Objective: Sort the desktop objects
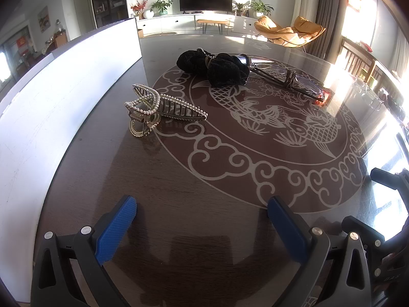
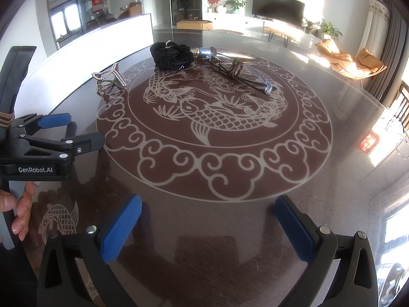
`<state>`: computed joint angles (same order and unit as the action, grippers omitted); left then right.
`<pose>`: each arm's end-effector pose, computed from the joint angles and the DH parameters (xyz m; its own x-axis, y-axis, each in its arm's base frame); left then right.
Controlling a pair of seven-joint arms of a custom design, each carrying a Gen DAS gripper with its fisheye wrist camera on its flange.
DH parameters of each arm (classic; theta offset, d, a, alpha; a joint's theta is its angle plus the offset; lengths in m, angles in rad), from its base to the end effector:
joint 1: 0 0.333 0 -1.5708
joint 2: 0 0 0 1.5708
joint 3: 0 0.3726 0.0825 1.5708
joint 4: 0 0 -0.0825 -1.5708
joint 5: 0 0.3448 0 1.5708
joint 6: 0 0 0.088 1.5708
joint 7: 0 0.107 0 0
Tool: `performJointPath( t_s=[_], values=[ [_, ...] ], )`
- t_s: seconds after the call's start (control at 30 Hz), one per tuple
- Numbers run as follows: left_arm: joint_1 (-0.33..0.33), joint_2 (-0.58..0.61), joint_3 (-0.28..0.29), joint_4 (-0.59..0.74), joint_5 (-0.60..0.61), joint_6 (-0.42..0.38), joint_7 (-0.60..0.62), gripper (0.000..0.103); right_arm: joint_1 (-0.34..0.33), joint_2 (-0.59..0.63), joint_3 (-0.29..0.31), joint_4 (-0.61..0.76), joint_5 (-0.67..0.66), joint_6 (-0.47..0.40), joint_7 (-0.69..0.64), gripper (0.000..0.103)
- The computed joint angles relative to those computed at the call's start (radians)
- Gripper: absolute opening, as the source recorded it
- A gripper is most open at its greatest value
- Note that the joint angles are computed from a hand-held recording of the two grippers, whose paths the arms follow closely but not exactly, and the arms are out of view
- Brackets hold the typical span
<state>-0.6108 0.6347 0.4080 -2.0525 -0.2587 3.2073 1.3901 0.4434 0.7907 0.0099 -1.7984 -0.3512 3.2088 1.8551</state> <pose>0.6271 -0.1415 0.2929 0.1013 -0.9948 -0.0067 -0.8165 -0.0793 -0.5719 0.6183 0.3359 0.2474 0.4949 -0.8689 0.0123 -0.7056 -0.4101 -0.5779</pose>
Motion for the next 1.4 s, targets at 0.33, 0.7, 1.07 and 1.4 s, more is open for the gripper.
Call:
performJointPath(
  t_s=[0.33, 0.7, 1.07, 1.4],
  values=[
    [0.000, 0.000, 0.001, 0.000, 0.003, -0.001, -0.002, 0.103, 0.000, 0.000, 0.000, 0.000, 0.002, 0.000, -0.002, 0.103],
    [0.001, 0.000, 0.000, 0.000, 0.004, 0.000, -0.002, 0.103, 0.000, 0.001, 0.001, 0.001, 0.003, 0.000, -0.003, 0.103],
    [0.001, -0.001, 0.000, 0.000, 0.005, -0.001, -0.003, 0.103, -0.001, 0.000, 0.002, 0.000, 0.003, -0.001, -0.004, 0.103],
    [0.046, -0.020, -0.049, -0.020, 0.004, 0.026, 0.017, 0.103, -0.002, 0.002, 0.003, 0.003, 0.004, -0.002, -0.004, 0.103]
  ],
)
